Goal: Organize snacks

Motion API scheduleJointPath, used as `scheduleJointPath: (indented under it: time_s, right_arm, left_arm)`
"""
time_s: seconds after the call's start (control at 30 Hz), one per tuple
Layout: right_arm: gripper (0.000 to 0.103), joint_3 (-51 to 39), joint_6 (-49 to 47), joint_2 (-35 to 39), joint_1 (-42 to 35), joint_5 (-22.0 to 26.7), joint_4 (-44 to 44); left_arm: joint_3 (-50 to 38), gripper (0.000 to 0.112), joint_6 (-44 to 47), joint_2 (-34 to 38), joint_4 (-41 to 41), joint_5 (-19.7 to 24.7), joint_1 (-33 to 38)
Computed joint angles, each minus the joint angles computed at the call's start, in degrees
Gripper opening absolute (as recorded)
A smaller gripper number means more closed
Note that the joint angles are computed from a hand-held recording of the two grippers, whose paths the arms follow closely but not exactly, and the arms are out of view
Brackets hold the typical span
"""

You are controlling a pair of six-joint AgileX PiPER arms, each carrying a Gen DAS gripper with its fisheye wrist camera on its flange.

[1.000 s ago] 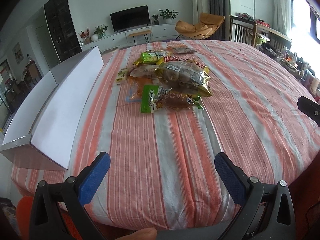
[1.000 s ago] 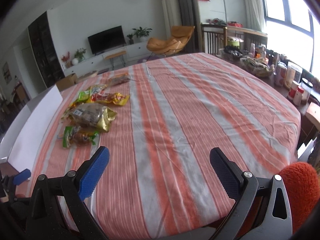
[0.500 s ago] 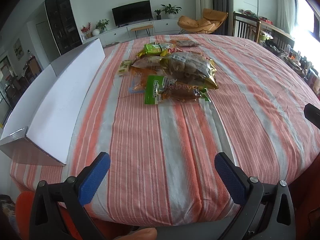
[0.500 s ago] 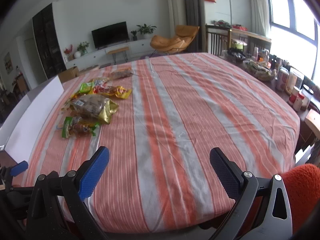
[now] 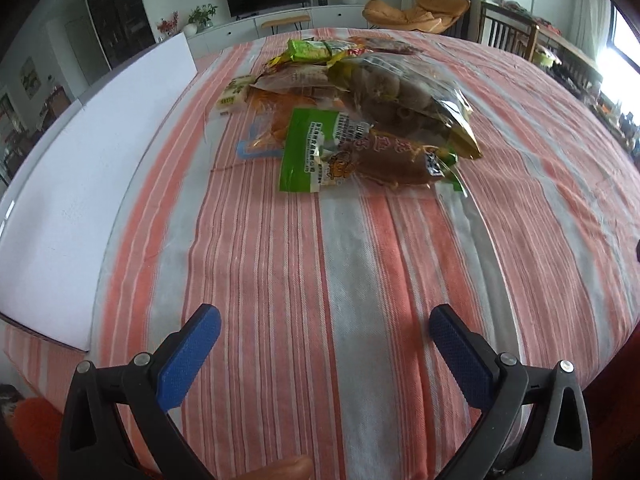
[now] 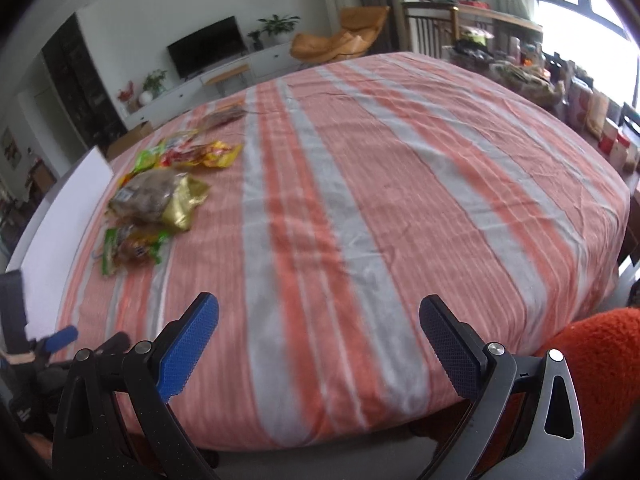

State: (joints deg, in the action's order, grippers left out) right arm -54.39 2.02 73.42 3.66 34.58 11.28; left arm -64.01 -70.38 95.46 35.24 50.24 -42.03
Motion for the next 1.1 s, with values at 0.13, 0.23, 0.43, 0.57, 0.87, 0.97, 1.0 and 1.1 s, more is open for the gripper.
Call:
scheduleJointPath:
  time_s: [0.13, 0.23, 0.43, 0.57, 0.87, 0.97, 1.0, 1.1]
  right_arm:
    - [0.102, -5.4, -8.7, 6.3, -1.9, 4.1, 8.5]
    - [0.102, -14.5, -14.8, 13.8, 1.4, 9.8, 9.8]
    - [0.102, -19.2, -12.4, 21.5, 10.7, 4.5, 0.1]
    - [0.102, -14.0, -10.2, 20.7, 13.6, -2.1, -5.9]
    - [0.102, -14.6, -10.7, 21.7, 12.8, -3.9, -5.1]
    - [0.103, -14.3, -10.5, 21.7, 13.0, -4.7, -5.2]
    - [0.103, -14.1, -10.4, 21.6, 13.0, -4.9, -5.2]
    - [0.103, -14.0, -10.3, 21.6, 13.0, -5.2, -5.2]
  left_arm:
    - [2.1, 0.103, 1.9, -1.3, -2.5, -4.9, 3.4]
    - [3.0, 0.103, 1.3, -1.6, -1.2, -5.6, 3.1]
    - [5.1, 0.103, -6.5, -2.1, 4.7, -5.8, 0.8]
    - [7.2, 0.103, -14.6, -2.1, 11.2, -6.0, -1.1]
    - [-5.3, 0.103, 7.9, 0.3, -11.1, -7.7, 10.9]
    - [-11.1, 0.103, 10.3, 3.5, -15.9, -7.0, 13.9]
    - [-13.0, 0.103, 10.6, 5.0, -16.6, -6.4, 14.5]
    - [-18.1, 0.103, 9.3, 9.2, -17.0, -4.0, 15.1]
